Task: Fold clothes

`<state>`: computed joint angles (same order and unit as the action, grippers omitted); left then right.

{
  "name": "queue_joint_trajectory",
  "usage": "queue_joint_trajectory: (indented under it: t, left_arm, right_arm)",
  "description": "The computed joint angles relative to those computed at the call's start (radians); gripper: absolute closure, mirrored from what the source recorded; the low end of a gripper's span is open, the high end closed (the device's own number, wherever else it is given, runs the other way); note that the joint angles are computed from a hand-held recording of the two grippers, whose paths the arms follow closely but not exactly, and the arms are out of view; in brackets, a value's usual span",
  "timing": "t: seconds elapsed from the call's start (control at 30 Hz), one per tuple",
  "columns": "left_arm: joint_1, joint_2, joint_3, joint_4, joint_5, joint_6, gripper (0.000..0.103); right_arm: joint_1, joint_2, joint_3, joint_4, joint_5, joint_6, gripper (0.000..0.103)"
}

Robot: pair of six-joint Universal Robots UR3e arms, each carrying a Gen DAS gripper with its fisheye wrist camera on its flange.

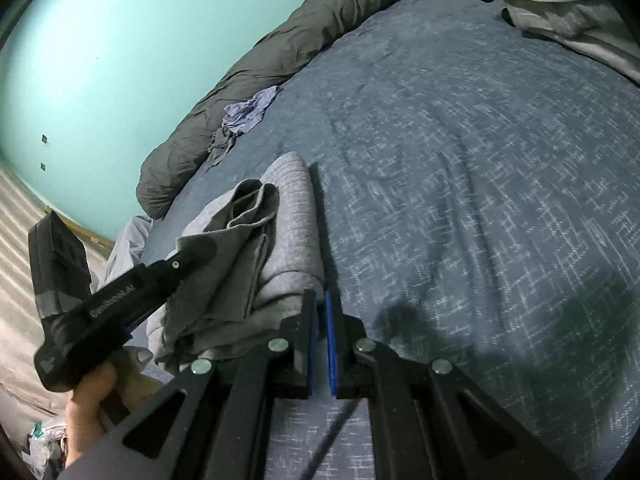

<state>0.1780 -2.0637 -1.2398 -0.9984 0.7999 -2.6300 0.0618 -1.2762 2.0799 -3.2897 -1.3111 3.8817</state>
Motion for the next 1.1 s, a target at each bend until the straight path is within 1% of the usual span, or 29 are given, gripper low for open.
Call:
queue_joint_trajectory:
  t: [0.03, 0.07, 0.1, 0.13, 0.2, 0.23, 0.27, 0.33, 0.4, 0.47, 0.5, 0.57, 0.63, 0.77, 0.83, 1.1]
  left_arm:
    - [0.010, 0.007, 0.013, -0.025, -0.025, 0.009, 0.062]
    - [0.032, 0.030, 0.010, -0.050, -0.051, 0.032, 0.050]
    - [0.054, 0.047, 0.005, -0.067, -0.068, 0.053, 0.047]
    - [0.076, 0.059, 0.000, -0.078, -0.078, 0.068, 0.047]
    - [0.120, 0.080, -0.007, -0.101, -0.096, 0.096, 0.047]
    - [0.142, 0.089, -0.008, -0.114, -0.105, 0.111, 0.047]
    - [0.165, 0.094, -0.016, -0.113, -0.104, 0.123, 0.047]
    - [0.199, 0.089, -0.034, -0.087, -0.083, 0.131, 0.047]
    - [0.230, 0.079, -0.060, -0.046, -0.059, 0.138, 0.047]
    - [0.255, 0.063, -0.078, -0.017, -0.044, 0.150, 0.047]
    - [0.266, 0.054, -0.084, -0.008, -0.040, 0.158, 0.047]
    - [0.285, 0.038, -0.098, 0.003, -0.040, 0.169, 0.047]
    - [0.286, 0.029, -0.109, 0.016, -0.030, 0.189, 0.047]
    - [0.282, 0.029, -0.139, 0.044, -0.014, 0.221, 0.047]
    - [0.278, 0.023, -0.137, 0.043, -0.009, 0.227, 0.047]
    - [0.273, 0.020, -0.132, 0.022, 0.003, 0.234, 0.046]
  right_arm:
    - [0.005, 0.012, -0.014, -0.005, 0.002, 0.001, 0.099]
    - [0.010, 0.025, -0.030, -0.009, 0.005, 0.001, 0.099]
    - [0.018, 0.037, -0.046, -0.009, 0.005, 0.003, 0.099]
    - [0.018, 0.048, -0.063, -0.009, 0.013, 0.002, 0.097]
    - [0.018, 0.074, -0.089, -0.024, 0.034, 0.004, 0.087]
    - [0.019, 0.089, -0.099, -0.042, 0.046, 0.007, 0.078]
    - [0.010, 0.101, -0.098, -0.069, 0.071, 0.014, 0.073]
    - [-0.011, 0.134, -0.098, -0.132, 0.133, 0.042, 0.072]
    - [-0.028, 0.161, -0.114, -0.166, 0.180, 0.068, 0.066]
    - [-0.042, 0.189, -0.137, -0.196, 0.221, 0.096, 0.057]
    - [-0.045, 0.198, -0.147, -0.205, 0.235, 0.106, 0.055]
    - [-0.044, 0.225, -0.193, -0.200, 0.254, 0.120, 0.044]
    - [-0.036, 0.248, -0.243, -0.164, 0.259, 0.120, 0.039]
    - [-0.004, 0.284, -0.352, -0.016, 0.238, 0.090, 0.039]
    - [0.014, 0.301, -0.399, 0.051, 0.211, 0.074, 0.039]
    - [0.027, 0.344, -0.457, 0.076, 0.195, 0.081, 0.038]
